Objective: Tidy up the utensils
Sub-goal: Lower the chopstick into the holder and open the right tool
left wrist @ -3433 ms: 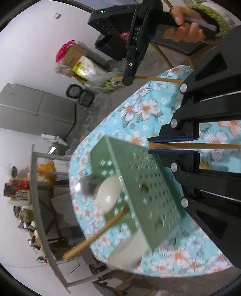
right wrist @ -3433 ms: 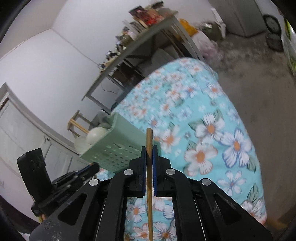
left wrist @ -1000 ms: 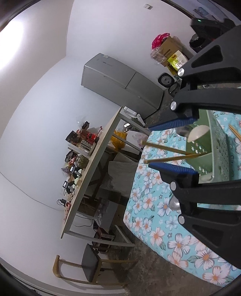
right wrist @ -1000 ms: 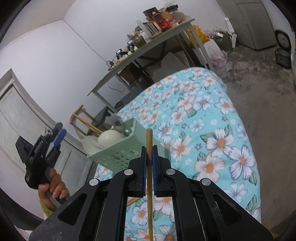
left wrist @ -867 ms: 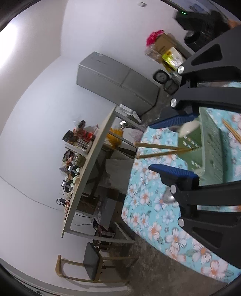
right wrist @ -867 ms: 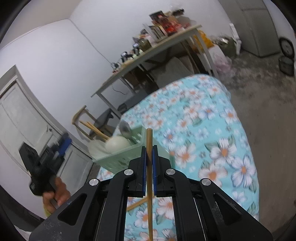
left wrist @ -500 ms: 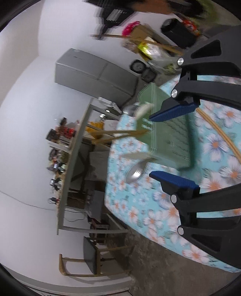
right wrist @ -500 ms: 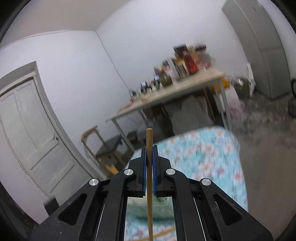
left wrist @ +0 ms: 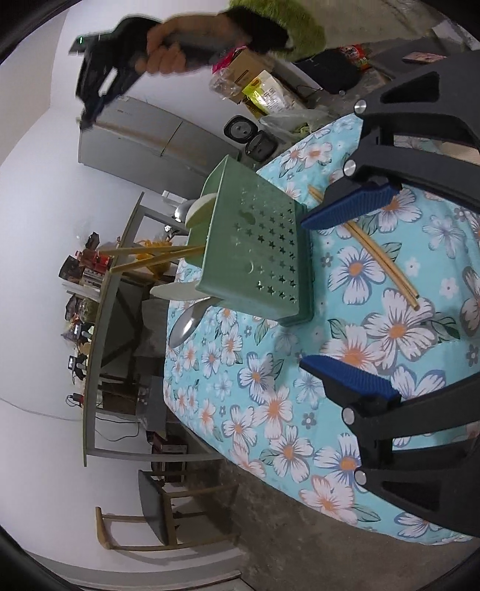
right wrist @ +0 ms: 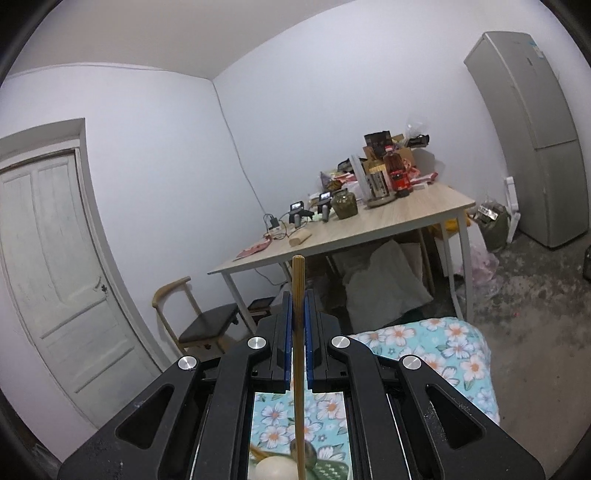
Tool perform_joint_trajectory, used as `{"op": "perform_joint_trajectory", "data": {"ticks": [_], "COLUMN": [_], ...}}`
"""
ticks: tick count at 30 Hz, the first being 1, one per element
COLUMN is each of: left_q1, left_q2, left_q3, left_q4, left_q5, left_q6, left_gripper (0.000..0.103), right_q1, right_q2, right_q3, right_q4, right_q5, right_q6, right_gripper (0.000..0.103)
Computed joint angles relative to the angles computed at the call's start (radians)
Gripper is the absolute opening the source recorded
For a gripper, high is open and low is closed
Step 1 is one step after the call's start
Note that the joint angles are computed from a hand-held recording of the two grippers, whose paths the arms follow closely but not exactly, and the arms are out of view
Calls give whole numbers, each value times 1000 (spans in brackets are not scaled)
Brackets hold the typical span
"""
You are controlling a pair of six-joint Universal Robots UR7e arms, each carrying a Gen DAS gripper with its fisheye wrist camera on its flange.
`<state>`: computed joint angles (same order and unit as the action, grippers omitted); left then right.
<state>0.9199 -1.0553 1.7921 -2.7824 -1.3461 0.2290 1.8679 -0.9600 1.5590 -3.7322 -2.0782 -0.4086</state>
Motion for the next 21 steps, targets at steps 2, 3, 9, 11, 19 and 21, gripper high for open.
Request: {"op": "perform_joint_trajectory", "data": {"ticks": [2, 3, 9, 11, 19, 21], "left_q1": [-3, -4, -4, -2, 2, 2], "left_q2": [-3, -3, -1, 3, 20, 23], "left_q3": [12, 15, 20, 17, 5, 5], "left_q4": [-15, -19, -23, -21, -3, 3], "left_q5": [5, 7, 14, 15, 10, 8], "left_q6": [15, 19, 22, 20, 9, 11], "left_gripper": [71, 72, 77, 77, 79, 80], "right_q1": [-12, -22, -59, -60, -54, -53], "right_q2": [21, 28, 7, -3, -87, -104], "right_q3": [-10, -8, 74, 103, 241, 277], "right_q4": [-9, -8, 109, 96, 25, 11], "right_q5": [-7, -14, -16, -22, -29, -40], "right_q6": [-8, -1, 113, 128, 212, 236], "right_gripper": [4, 4, 20, 40, 55, 55]}}
